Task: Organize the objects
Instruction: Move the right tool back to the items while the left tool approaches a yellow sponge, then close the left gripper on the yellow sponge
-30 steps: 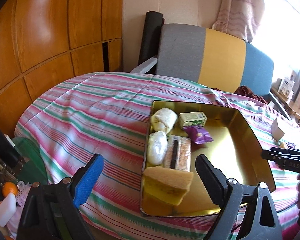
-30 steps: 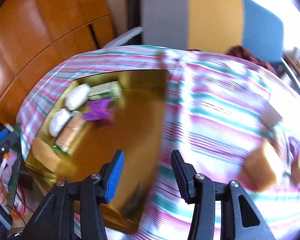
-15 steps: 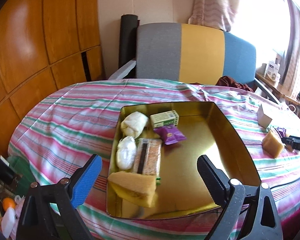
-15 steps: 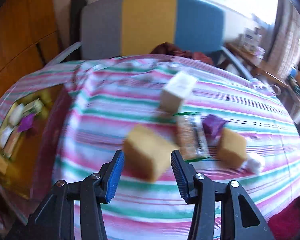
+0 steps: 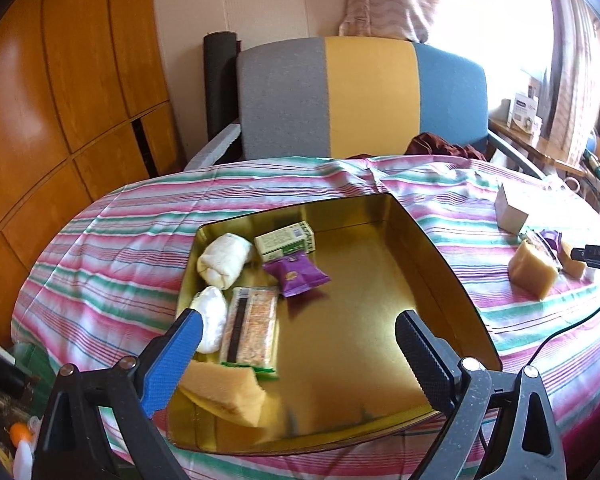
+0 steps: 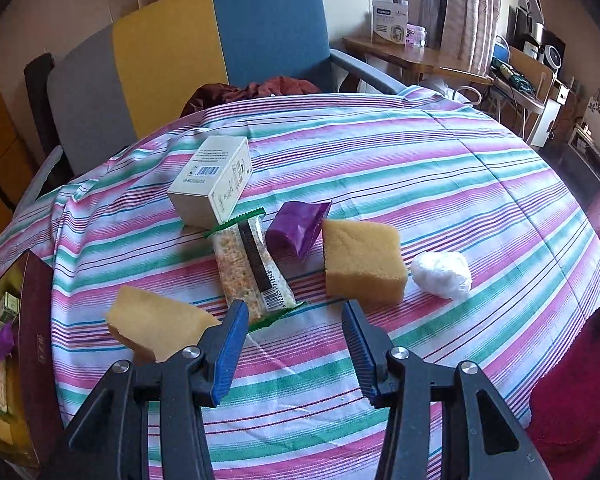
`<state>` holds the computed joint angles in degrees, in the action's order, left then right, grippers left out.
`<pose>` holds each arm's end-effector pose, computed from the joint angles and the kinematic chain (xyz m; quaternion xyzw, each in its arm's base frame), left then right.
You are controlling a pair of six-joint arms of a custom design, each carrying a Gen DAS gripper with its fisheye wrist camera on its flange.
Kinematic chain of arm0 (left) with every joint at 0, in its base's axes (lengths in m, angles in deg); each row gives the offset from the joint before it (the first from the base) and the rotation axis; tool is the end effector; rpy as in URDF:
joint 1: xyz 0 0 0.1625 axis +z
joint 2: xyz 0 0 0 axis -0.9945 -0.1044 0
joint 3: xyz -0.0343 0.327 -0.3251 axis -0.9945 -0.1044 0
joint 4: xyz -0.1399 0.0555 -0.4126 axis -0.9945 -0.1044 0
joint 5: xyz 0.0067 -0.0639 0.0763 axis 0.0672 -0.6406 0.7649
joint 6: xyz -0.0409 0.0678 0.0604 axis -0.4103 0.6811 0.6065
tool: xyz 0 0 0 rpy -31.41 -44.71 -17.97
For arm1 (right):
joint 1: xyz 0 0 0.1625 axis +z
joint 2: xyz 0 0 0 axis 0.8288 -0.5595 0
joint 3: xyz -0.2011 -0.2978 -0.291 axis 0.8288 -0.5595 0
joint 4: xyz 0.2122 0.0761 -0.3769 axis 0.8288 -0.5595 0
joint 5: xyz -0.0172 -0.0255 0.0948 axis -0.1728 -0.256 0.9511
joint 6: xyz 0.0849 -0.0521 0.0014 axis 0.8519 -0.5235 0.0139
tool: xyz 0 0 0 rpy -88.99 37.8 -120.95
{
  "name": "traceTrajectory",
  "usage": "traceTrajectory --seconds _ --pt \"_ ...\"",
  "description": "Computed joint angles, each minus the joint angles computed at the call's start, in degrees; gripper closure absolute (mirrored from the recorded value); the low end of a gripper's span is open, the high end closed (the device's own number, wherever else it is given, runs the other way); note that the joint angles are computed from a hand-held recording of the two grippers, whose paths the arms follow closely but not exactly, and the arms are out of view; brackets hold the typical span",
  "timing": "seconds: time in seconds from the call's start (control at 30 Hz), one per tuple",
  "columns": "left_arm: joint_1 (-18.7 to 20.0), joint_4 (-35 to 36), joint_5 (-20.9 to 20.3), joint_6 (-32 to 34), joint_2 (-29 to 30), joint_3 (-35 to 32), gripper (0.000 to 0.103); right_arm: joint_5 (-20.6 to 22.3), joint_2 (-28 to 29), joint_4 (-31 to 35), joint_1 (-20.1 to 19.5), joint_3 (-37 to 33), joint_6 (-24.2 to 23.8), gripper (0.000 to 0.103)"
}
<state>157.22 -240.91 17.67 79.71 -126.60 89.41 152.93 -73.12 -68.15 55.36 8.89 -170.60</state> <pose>0.0424 -0.5303 0.3554 0.2477 0.8387 -0.3408 0.3449 0.2469 -0.5149 0.0155 -0.1706 -0.8122 0.3865 0.4023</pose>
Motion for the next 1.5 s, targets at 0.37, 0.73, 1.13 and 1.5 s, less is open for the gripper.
traceTrajectory --seconds 0.37,0.73,1.13,1.5 --pt "-2.5 0.5 0.4 1.0 3.2 -0.6 0.005 -2.6 -3.2 -3.2 -0.5 3.5 2.9 0.054" --pt "-4.5 1.6 -0.6 1.5 7.0 -2.1 0.005 -4.7 -5.2 -5.3 -1.2 5.7 4.4 0.054" --pt "-7.3 4.2 -4.3 0.2 11.8 -4.7 0.005 -6.0 -8.5 -8.3 -2.7 10.0 10.9 0.054" --pt "-10.7 6.4 -8.0 1.8 20.0 -6.9 0.005 -5.9 -10.0 -11.8 -2.5 11.9 10.5 0.054"
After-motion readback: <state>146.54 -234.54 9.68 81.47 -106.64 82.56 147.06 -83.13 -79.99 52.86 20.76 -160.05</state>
